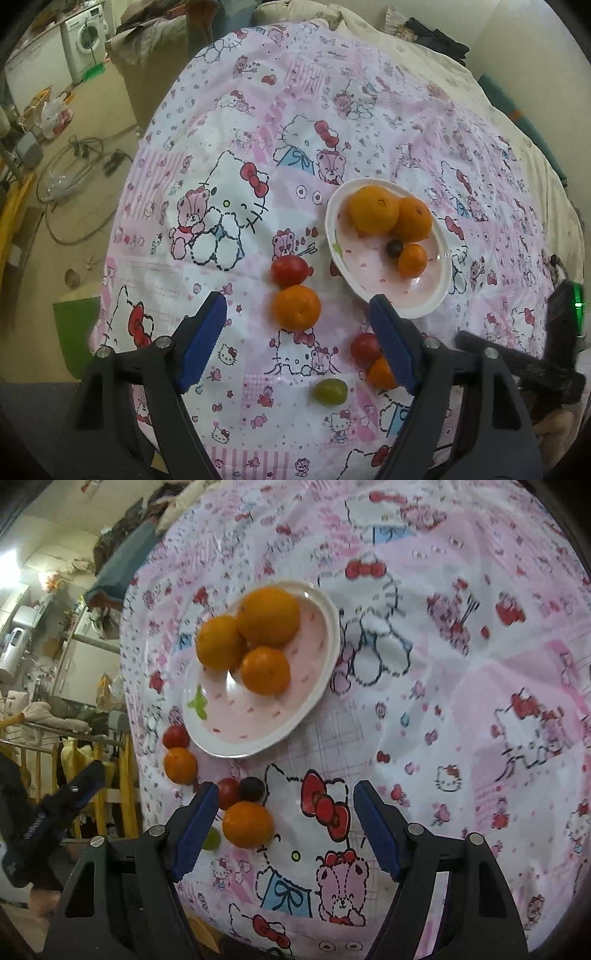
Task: Organize fruits
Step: 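Move both grippers back to the fruits beside the plate, then grasp a dark grape with the right gripper while the left grasps a red tomato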
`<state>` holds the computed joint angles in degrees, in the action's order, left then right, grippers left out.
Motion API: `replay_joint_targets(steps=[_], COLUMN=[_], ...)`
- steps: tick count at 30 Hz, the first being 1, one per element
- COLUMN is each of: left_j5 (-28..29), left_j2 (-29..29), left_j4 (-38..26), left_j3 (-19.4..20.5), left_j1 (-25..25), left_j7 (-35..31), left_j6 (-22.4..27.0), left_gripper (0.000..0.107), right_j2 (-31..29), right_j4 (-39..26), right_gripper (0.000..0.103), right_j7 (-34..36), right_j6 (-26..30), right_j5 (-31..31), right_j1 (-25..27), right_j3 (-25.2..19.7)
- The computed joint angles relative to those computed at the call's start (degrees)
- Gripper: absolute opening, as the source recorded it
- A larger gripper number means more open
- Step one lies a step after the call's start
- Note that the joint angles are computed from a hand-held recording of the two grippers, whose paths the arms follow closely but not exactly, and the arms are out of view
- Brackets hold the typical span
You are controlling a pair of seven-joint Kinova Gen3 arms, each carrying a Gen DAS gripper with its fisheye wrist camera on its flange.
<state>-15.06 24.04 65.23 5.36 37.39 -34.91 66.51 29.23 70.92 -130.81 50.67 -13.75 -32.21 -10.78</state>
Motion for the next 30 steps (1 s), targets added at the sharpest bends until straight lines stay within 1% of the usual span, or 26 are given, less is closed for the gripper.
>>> replay_joint_targets(steps=[1, 2, 3, 4, 5, 7, 11, 16, 17, 18, 21, 23, 25, 27, 30], left_j5=[0.0, 0.3, 0.5, 1.2, 1.5, 1.7, 1.3, 1.9, 1.9, 2.0, 1.7, 1.6, 1.5, 1.9, 2.7], left_j2=[0.0, -0.1, -0.2, -0.3, -0.4, -0.6, -1.0, -0.7, -0.6, -0.5, -0.1, 0.1, 0.5, 1.0, 2.0], left_j4=[0.0, 0.2, 0.2, 0.5, 0.5, 0.6, 1.1, 1.2, 1.0, 1.0, 0.3, 0.0, -0.3, -0.8, -1.5], left_j3=[0.0, 0.1, 0.2, 0.3, 0.4, 0.4, 0.1, 0.4, 0.4, 0.4, 0.3, 0.2, 0.2, 0.3, 0.6], left_j1=[0.0, -0.2, -0.3, -0.8, -0.9, -1.1, -1.0, -1.6, -1.6, -1.6, -1.4, -1.2, -1.1, -1.2, -1.3], left_j7=[-0.1, -0.2, -0.1, -0.4, -0.4, -0.3, 0.3, 0.1, 0.1, 0.1, 0.1, 0.0, -0.2, -0.8, -2.1], left_j6=[0.0, -0.1, -0.2, -0.5, -0.6, -0.8, -1.1, -0.9, -0.8, -0.7, -0.3, -0.1, 0.3, 1.0, 1.9], left_gripper=[0.077, 0.077, 0.077, 0.077, 0.077, 0.077, 0.077, 0.077, 0.077, 0.077, 0.077, 0.077, 0.077, 0.077, 0.077], right_j2=[1.2, 2.3, 3.7, 4.6, 5.9, 8.2, 11.8, 13.1, 13.1, 13.2, 13.1, 12.3, 10.8, 9.7, 6.4], right_j4=[-1.3, -2.2, -3.3, -4.3, -6.0, -9.0, -12.5, -13.2, -12.9, -13.3, -14.0, -12.3, -9.3, -7.7, -3.8], right_gripper=[0.066, 0.062, 0.054, 0.05, 0.049, 0.039, 0.035, 0.031, 0.029, 0.024, 0.023, 0.023, 0.023, 0.023, 0.023], right_j7=[0.7, 1.6, 2.7, 3.3, 3.5, 3.7, 4.9, 5.2, 5.5, 5.7, 6.4, 6.8, 7.0, 7.6, 7.6], right_j6=[1.0, 1.4, 1.8, 2.3, 3.4, 5.2, 6.9, 6.1, 5.8, 6.3, 7.2, 5.8, 3.0, 1.5, -2.0], right_j5=[-0.6, -1.5, -2.8, -3.3, -3.3, -3.3, -5.8, -6.9, -7.2, -6.8, -6.2, -6.7, -7.9, -8.8, -9.0], right_j1=[0.3, 0.8, 1.4, 1.4, 1.0, 0.2, 0.4, 0.2, 0.3, 0.0, -0.5, -0.1, 0.9, 1.7, 2.3], right_j3=[-0.6, -1.2, -2.1, -2.2, -2.0, -1.8, -2.8, -2.7, -2.8, -2.6, -2.3, -2.5, -2.9, -3.3, -3.1])
